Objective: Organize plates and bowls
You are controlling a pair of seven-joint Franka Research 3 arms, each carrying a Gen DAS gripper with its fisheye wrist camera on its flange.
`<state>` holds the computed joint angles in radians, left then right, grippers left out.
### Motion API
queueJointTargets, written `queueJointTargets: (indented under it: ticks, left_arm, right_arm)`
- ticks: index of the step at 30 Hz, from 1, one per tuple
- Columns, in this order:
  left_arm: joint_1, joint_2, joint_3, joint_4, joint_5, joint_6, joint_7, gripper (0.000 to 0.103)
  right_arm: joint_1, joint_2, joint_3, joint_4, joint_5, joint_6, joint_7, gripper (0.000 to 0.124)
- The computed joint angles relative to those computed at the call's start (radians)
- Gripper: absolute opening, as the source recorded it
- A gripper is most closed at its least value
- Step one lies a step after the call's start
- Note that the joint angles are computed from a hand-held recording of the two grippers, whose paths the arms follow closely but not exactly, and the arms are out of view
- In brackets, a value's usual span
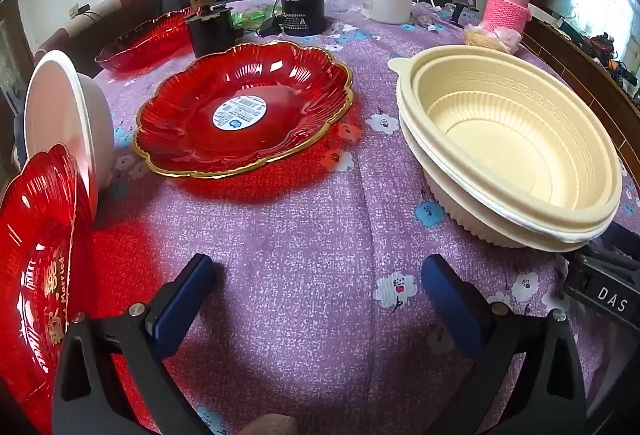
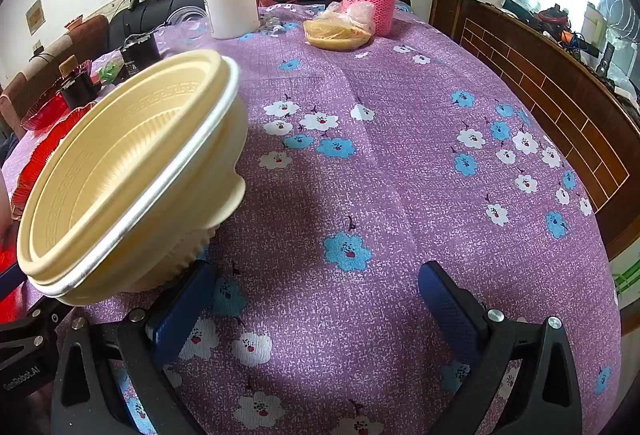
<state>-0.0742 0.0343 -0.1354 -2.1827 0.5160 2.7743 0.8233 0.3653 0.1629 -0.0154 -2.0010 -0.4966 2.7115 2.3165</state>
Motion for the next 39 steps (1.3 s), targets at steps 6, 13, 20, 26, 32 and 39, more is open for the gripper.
queueJointTargets:
  ticks: [6,13,20,26,32,39]
  left_arm:
    - [-0.001,0.001,0.001,0.003,0.028,-0.006,-0.019,0.103]
    - [-0.002,0.0,0.001,0.003,0.036,-0.008,-0.026,0.103]
    - [-0.002,0.001,0.001,0.003,0.036,-0.008,-0.026,0.103]
    - [-0.001,0.001,0.001,0.003,0.036,-0.008,-0.026,0.103]
    - [-0.002,0.0,0.001,0.003,0.036,-0.008,-0.027,0.103]
    - [-0.002,0.0,0.001,0.003,0.036,-0.007,-0.027,0.103]
  right_arm:
    - [0.0,0.001,0.001,0.002,0.007,-0.005,-0.006,0.102]
    - [0.001,-0.002,0.0,-0.002,0.005,-0.003,-0.004,0.102]
    - [0.003,0.005,0.001,0.007,0.004,-0.007,-0.001,0.102]
    - [0.003,0.004,-0.001,0.004,0.005,-0.004,-0.002,0.102]
    - [0.002,0.002,0.0,0.004,0.006,-0.005,-0.004,0.102]
    - [0.001,0.001,0.0,0.002,0.007,-0.004,-0.006,0.102]
